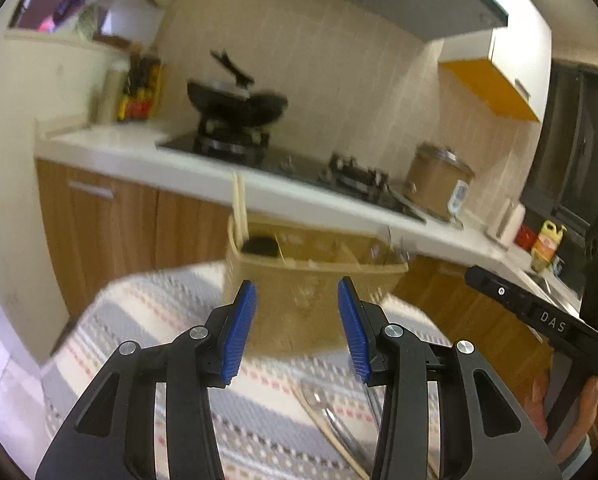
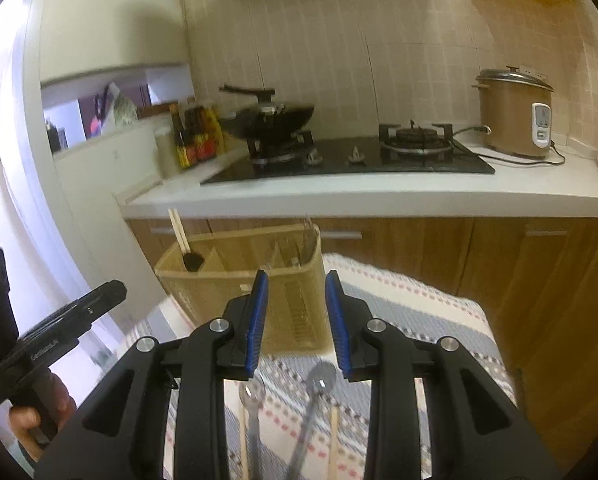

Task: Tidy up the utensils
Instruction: 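Lower the left tool to a clear spoon while the right tool reaches a clear knife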

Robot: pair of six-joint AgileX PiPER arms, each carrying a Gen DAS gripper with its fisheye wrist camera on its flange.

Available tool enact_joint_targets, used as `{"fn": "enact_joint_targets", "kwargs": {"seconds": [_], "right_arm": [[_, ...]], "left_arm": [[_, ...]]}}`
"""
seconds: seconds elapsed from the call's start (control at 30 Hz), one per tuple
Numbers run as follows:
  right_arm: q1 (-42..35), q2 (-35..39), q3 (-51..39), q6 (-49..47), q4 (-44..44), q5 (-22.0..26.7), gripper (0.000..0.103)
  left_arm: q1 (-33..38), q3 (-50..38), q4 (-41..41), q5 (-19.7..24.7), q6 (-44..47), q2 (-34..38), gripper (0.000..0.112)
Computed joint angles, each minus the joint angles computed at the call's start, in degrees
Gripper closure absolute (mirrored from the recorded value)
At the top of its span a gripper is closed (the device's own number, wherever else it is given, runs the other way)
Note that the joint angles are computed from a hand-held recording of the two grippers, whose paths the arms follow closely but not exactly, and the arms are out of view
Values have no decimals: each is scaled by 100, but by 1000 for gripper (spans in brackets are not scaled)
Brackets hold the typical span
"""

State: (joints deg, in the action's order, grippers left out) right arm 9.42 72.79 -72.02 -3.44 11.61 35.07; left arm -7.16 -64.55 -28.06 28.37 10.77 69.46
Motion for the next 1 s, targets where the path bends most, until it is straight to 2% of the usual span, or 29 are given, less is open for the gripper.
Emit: {"fn": "enact_joint_targets", "kwargs": {"seconds": [0.17,0.27,0.4,0.5,0.63,0.73,1.0], "right_arm": [[-14,134,-129,-3,-79,694,77],[-142,453,-358,-238,227,1349,77],[-343,846,-495,-524,599,1955,77],[-524,1139,-605,-709,853,2347,76],[-687,1497,-784,-806,1127,2775,77],[-721,1783,-973,-794,1237,2974,77],[-769,2238,-1195,-499,1061,2882,77]], "left_arm": [[-119,-176,248,755,-278,270,72],[28,-250,-200,1374,72,547,72],[452,-394,-896,2304,570,1078,72],[742,-438,-1276,2769,864,1381,72],[735,-558,-1141,3053,947,1698,72],[591,-622,-1079,2990,920,1888,72],[370,-1140,-1329,3026,646,2439,72]]}}
